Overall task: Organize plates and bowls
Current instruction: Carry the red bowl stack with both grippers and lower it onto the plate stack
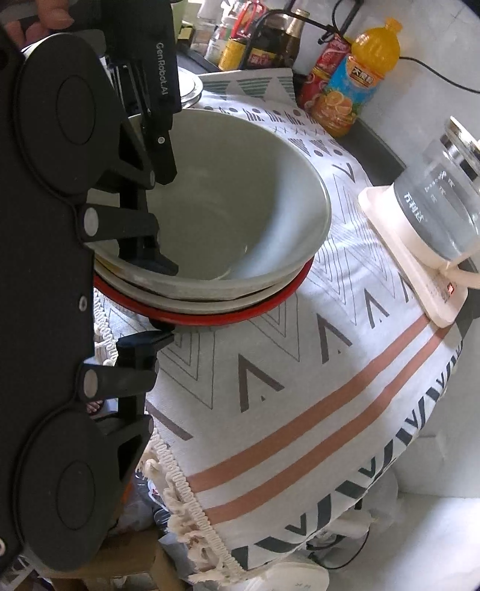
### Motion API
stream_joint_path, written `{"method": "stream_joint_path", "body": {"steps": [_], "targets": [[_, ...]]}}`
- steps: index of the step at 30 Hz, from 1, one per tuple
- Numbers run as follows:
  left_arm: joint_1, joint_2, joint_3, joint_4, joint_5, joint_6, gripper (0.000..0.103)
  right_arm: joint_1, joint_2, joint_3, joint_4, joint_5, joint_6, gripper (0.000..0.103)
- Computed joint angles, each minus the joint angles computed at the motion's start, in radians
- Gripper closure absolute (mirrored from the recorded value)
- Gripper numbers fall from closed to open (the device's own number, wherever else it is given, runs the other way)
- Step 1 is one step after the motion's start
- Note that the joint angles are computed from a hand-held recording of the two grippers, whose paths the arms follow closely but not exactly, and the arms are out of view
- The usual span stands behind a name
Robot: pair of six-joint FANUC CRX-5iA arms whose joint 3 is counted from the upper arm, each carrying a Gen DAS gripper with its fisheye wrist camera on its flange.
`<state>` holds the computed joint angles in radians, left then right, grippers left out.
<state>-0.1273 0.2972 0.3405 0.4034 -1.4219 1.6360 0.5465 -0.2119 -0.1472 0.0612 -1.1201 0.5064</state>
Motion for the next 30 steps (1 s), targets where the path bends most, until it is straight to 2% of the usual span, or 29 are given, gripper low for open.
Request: {"method": "stream_joint_path", "body": {"steps": [14,19,30], "targets": [[0.035,-0.038,-0.010,0.025,0.029,-0.029,0.075,0.021,0.024,0.044,0.052,0.030,0.014,0.072],[0.075,-0.060,-0.029,0.047,0.036,-0.077,0.075,0.066,0.051,0.072,0.108,0.038,-0.033,0.072],[0.217,-0.081,-0.044,0.104,-0.017,-0.226,0.075,0.192,0.131,0.145,0.226,0.036,-0.188,0.072]]}}
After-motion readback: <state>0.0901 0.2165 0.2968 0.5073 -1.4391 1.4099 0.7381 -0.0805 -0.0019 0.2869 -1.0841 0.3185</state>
